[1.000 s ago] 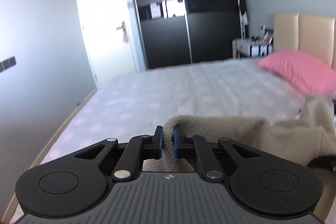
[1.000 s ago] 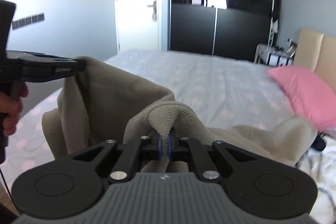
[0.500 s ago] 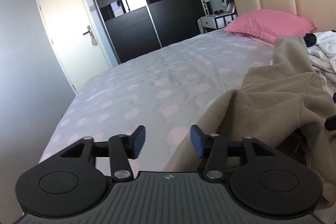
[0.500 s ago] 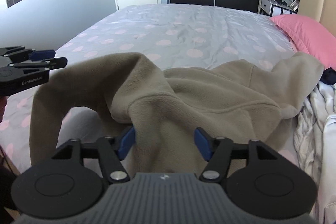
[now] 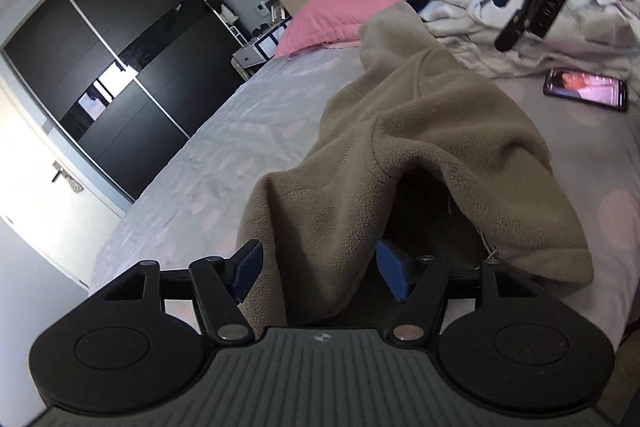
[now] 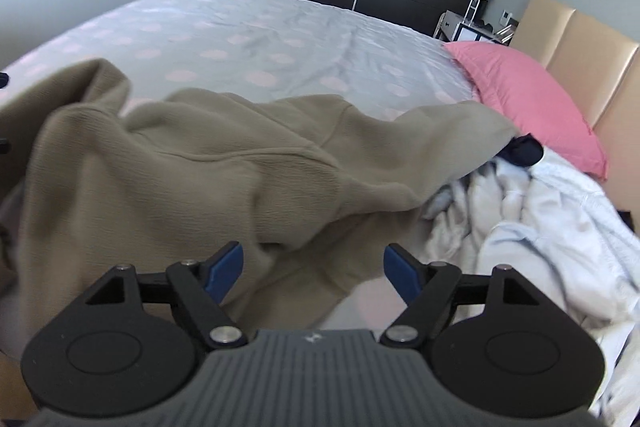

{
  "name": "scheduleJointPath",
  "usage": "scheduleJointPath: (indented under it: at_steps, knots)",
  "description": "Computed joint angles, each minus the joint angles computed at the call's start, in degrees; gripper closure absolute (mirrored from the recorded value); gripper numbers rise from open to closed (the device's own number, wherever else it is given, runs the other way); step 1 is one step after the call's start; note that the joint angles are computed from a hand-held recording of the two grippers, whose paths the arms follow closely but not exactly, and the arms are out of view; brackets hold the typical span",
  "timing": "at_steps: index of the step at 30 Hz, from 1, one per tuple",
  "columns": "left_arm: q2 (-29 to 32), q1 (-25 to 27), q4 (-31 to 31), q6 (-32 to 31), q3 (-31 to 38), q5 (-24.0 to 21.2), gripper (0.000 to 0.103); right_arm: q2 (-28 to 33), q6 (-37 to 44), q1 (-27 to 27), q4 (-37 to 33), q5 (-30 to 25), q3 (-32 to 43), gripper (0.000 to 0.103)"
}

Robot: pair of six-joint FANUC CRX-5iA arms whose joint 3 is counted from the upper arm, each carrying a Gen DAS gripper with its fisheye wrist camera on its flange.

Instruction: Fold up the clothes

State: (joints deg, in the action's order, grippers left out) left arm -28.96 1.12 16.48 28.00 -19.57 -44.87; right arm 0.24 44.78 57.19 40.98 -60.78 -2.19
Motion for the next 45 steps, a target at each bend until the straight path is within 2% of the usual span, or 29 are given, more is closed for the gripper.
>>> scheduleJointPath:
  at_steps: [6, 12, 15, 18, 21, 23, 27, 33, 36, 39, 45]
  knots:
    - [5.5, -2.1, -7.5, 4.3, 5.2, 0.6, 0.041, 1.2, 11.1, -4.6, 2.0, 6.1, -2.3, 0.024]
    - [13.5, -3.3, -14.1, 8.4, 13.8, -4.0, 0.043, 3.0, 24.4, -9.0, -0.1, 11.0, -2.1, 0.025]
    - [17.2, -4.7, -17.9, 11.0, 17.4, -6.2, 0.053, 4.6, 30.2, -10.4, -0.5, 11.9, -1.3, 0.025]
    - [19.7, -5.0, -19.4, 13.4, 19.7, -7.7, 0.076, 6.3, 35.9, -11.6, 1.1, 13.6, -1.5, 0.025]
    - [21.1, -4.2, -19.2, 14.8, 21.1, -9.4, 0.092, 7.9, 42.3, -12.8, 0.0, 16.1, -0.7, 0.025]
    - [21.3, -3.3, -19.9, 16.7, 21.7, -10.3, 0.096, 9.5, 47.6, -13.3, -2.7, 16.4, 1.2, 0.025]
    - [20.7, -0.8, -21.1, 19.5, 23.1, -11.9, 0.097, 11.3, 55.9, -13.5, -5.0, 17.5, 2.8, 0.032]
    - [18.8, 3.3, -24.0, 21.4, 23.0, -15.5, 0.097, 11.8, 63.7, -13.5, -8.5, 19.8, 4.1, 0.032]
    - [18.2, 5.6, -27.4, 25.2, 22.7, -17.2, 0.098, 11.9, 65.0, -13.4, -8.6, 19.9, 4.5, 0.032]
    - [17.9, 8.6, -28.0, 26.8, 21.7, -18.0, 0.098, 11.7, 64.8, -13.6, -7.6, 20.7, 4.1, 0.032]
    - [18.3, 8.8, -29.5, 27.3, 21.2, -18.2, 0.097, 10.4, 63.9, -12.5, -6.2, 22.7, 3.1, 0.032]
